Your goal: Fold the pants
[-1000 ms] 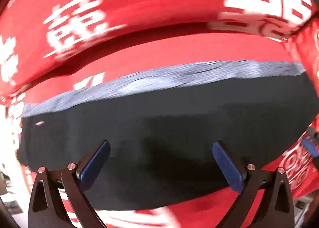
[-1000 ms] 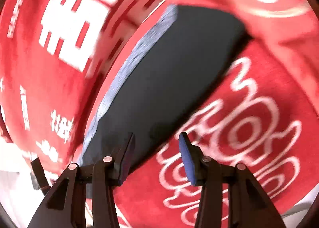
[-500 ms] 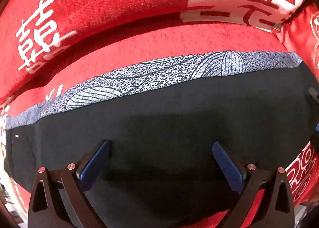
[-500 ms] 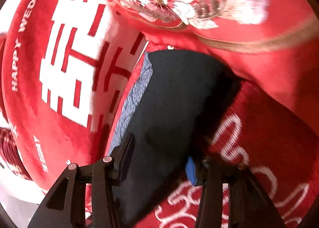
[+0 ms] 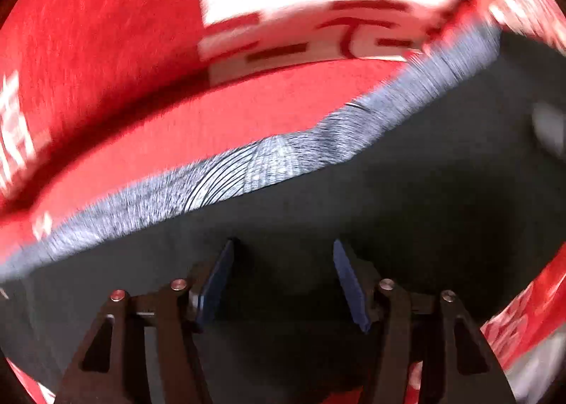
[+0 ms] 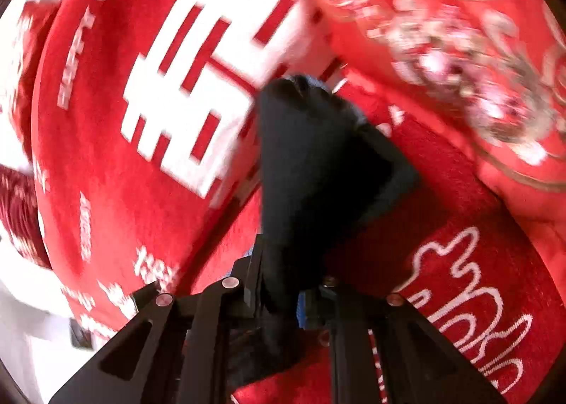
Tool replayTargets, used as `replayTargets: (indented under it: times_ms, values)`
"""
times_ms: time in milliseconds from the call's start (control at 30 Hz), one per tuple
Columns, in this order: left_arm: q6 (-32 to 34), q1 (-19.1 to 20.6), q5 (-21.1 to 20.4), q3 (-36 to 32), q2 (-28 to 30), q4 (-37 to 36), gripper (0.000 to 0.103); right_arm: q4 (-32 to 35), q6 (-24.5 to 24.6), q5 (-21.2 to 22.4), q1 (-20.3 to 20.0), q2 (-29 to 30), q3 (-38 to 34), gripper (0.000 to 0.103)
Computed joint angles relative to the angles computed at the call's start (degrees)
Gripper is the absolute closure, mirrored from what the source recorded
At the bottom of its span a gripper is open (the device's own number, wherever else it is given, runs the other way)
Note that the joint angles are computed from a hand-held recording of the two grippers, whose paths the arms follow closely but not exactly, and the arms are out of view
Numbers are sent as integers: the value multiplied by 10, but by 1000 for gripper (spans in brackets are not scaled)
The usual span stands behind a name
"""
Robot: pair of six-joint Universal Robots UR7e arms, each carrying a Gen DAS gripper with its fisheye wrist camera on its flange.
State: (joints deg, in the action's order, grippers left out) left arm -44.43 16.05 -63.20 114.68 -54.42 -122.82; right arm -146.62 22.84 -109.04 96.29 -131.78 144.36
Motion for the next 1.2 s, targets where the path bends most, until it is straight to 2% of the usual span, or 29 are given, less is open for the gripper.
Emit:
replayTargets:
  times_ms: [33,67,133,200,300,367,533,633,667,700,733,767,800,833,867,967,1067,1133,1200]
  values:
    - [4,4,-9,1,-6,-3,44,-5,1,-22,27,25,-9,89]
    - [-1,21,-40,-1,-18,-3,44,-5,2,-43,50,43,-18,89]
    - [-8,40,-70,-2,-41,6,41,-5,6,-86,101,82,-35,89]
    - [-20,40,-57,11,-80,23,41,0,11,-121,148,120,-53,89]
    - [-37,37,-20,45,-161,58,13,16,22,-169,226,194,-81,89]
    - [-51,47,-15,60,-215,89,13,24,22,-188,268,251,-99,89]
    - [-123,79,4,71,-340,259,13,47,17,-212,340,428,-144,86]
    - [-170,98,21,74,-405,353,13,80,13,-236,367,557,-170,76]
    - [-189,108,27,72,-424,392,13,108,20,-246,372,595,-180,68]
    - [-197,115,28,70,-435,411,13,160,34,-273,383,647,-196,61]
    - [-203,123,29,69,-446,429,13,208,48,-308,398,680,-211,61]
    - [-203,128,30,69,-455,438,13,240,52,-347,419,705,-220,60]
    - [-203,128,30,70,-466,447,13,249,41,-361,438,714,-224,58]
    - [-196,130,32,70,-474,449,13,233,28,-351,452,711,-223,54]
    - [-190,132,29,71,-479,448,13,213,20,-320,458,696,-219,46]
    - [-160,143,9,69,-472,407,13,161,36,-207,446,624,-195,44]
    - [-109,150,-38,72,-451,309,13,109,141,-114,396,540,-149,44]
    - [-68,165,-86,72,-424,247,13,49,225,-41,326,465,-89,44]
    - [-54,180,-112,71,-391,218,13,-11,279,9,270,414,-37,44]
